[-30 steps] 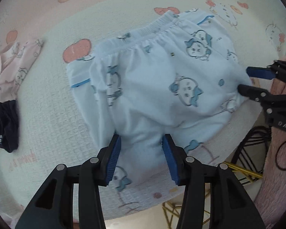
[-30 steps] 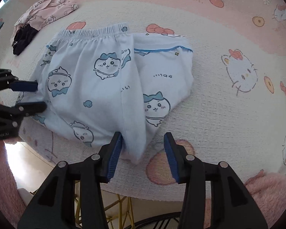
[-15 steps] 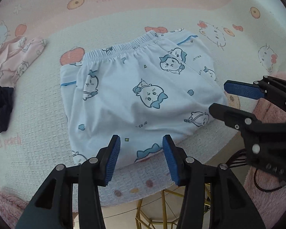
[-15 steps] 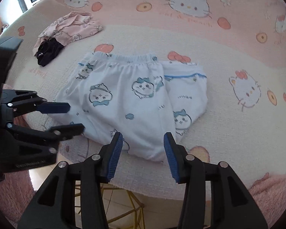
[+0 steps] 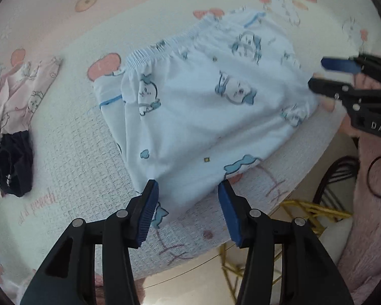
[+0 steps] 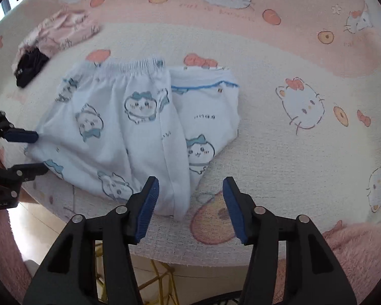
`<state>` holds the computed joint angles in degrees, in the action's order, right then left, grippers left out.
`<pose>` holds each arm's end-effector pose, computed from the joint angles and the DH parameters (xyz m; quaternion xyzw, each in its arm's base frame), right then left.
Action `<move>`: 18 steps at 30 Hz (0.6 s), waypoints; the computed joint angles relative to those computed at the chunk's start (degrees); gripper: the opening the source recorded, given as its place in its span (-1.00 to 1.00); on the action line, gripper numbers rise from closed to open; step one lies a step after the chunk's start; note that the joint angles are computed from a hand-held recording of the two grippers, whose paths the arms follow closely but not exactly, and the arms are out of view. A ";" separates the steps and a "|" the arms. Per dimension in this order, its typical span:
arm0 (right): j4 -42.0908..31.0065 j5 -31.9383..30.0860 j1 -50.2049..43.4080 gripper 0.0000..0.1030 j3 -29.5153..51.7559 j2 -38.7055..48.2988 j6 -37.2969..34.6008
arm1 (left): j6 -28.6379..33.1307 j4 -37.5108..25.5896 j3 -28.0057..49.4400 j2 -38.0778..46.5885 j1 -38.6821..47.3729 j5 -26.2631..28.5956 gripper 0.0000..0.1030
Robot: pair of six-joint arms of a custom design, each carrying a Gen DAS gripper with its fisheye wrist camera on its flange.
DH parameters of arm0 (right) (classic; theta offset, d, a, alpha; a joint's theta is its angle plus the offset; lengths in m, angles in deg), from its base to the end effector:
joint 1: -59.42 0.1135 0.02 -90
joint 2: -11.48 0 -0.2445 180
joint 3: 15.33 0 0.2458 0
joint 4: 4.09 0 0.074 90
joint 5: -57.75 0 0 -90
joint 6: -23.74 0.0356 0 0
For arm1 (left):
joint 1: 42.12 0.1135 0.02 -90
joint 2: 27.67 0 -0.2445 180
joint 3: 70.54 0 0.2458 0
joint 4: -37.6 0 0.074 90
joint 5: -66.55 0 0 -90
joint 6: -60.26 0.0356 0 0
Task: Fold clothes
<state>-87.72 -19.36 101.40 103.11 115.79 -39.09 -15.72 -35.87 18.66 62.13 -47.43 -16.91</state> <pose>0.2706 0.2328 0.3086 -0.1062 0.9722 0.0094 0.2083 0.2933 -0.0313 0.2503 0.1738 0.9734 -0.0458 0.1422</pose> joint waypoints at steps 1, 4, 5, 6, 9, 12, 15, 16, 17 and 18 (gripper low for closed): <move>2.06 -1.91 -0.88 0.03 -1.53 -1.68 0.55 | -1.18 1.49 -0.33 -0.90 0.46 2.20 -0.01; 2.07 -0.96 -0.73 0.04 -0.98 -0.05 -0.01 | -6.96 9.84 -3.10 -1.55 -1.11 -2.08 -0.01; 1.11 0.34 -0.28 0.04 0.05 1.52 -0.50 | -7.54 9.94 -2.51 0.39 -1.48 -3.59 -0.01; 0.12 1.64 0.17 0.03 1.15 3.13 -0.97 | -7.19 8.60 -1.31 3.05 -1.71 -6.08 0.00; -2.67 5.83 -0.43 0.03 3.44 6.43 -0.52 | -4.98 7.25 -1.93 3.69 4.35 -7.14 0.13; -0.98 2.62 -5.56 0.01 2.20 1.89 2.86 | -5.77 6.67 0.84 2.90 9.18 -2.69 0.13; 1.34 -1.54 -6.43 0.04 5.33 2.29 -0.21 | -6.09 9.48 2.06 2.09 9.21 -0.42 0.13; 1.94 -3.50 -6.32 0.04 6.98 3.31 -1.84 | -6.17 11.06 2.12 1.97 7.99 -0.08 0.13; 2.47 -5.50 -6.22 0.03 8.73 4.42 -3.44 | -6.29 12.16 2.94 2.94 7.03 0.69 0.13; 2.90 -7.54 -6.13 0.02 10.60 5.60 -5.00 | -6.39 13.16 3.94 4.15 6.16 1.55 0.13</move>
